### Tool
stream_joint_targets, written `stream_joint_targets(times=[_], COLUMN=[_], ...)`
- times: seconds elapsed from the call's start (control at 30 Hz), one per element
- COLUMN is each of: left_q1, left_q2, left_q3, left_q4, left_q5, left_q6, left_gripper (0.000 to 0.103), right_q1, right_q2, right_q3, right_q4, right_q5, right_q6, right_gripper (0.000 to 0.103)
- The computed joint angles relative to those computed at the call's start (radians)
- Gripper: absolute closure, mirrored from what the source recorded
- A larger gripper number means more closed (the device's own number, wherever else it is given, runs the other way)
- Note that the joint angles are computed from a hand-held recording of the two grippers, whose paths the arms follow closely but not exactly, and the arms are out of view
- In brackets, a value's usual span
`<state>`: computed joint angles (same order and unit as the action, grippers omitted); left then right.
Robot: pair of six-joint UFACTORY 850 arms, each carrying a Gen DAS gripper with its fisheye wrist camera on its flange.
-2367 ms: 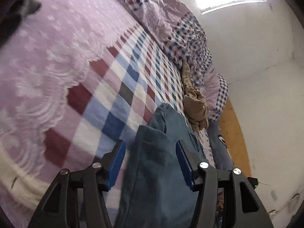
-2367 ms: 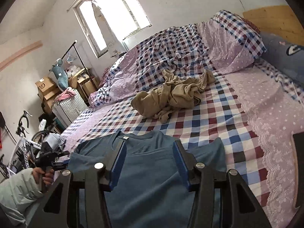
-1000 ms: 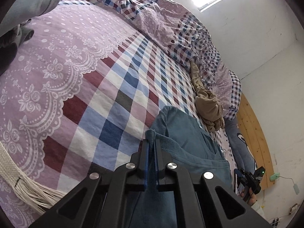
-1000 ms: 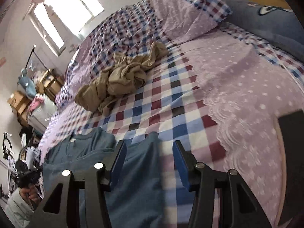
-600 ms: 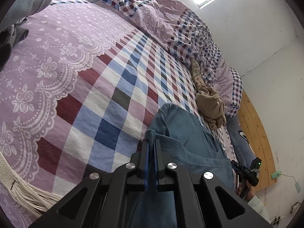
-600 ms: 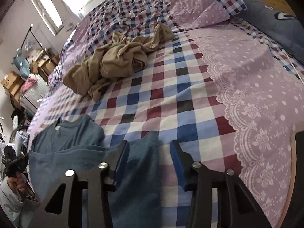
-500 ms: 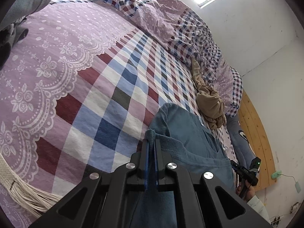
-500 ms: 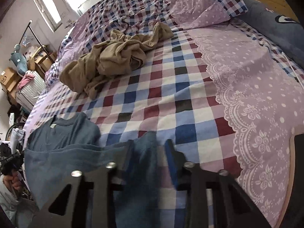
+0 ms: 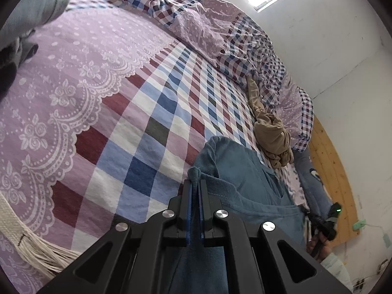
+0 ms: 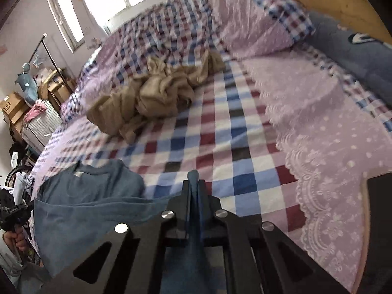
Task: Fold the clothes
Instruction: 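Lift the teal shirt's edge with both tools off the bed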
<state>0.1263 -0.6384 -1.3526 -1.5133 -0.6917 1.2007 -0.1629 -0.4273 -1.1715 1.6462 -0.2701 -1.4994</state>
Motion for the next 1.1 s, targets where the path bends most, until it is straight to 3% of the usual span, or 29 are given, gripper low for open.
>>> stream_joint_targets(times=[0.23,0.33,0.43,0.63,0.77,0.93,1.03,1.1], left_q1=[0.018,0.035,0.057,0.133,0.189,0.240,0.264,0.272], left_q2=[0.078,0.140,0.227,0.415,0.527,0.622,0.653,0.666], left_q3=[0.079,0.140,0.218,0.393,0.483,0.525,0.527,0.528], left_q4=[-0.117,-0.181,-0.243,-0.308,-0.299,-0.276,-0.259,-0.245], left_q5=[-0.018,-0.042,-0.068,-0.151,-0.190,-0.203,-0.225,-0.236], left_q6=[0.108,0.160,0.229,0.286,0.283,0.264,0.255,0.246], left_gripper=[0.100,0.101,0.101,0.101,0.101,0.101,0.101,0.101], right_q1=[0.008,0.003,-0.026,-0.121,-0.172,-0.219,-0.250,-0.254], right_q2=[0.240,0.372,0.512,0.712,0.792,0.890,0.924,0.937], right_q3=[0.227,0.337,0.443,0.561,0.594,0.640,0.656,0.660], right_q4=[0.533,0.631,0.613,0.322,0.141,0.061,0.046,0.043], right_q5=[-0.033,-0.094,-0.173,-0.332,-0.457,-0.548,-0.592,-0.579], right_q6=[-0.541,-0.640,-0.627,-0.376,-0.246,-0.189,-0.173,-0.163], right_gripper=[0.100,0.100,0.100,0.100,0.100,0.100,0.100,0.100])
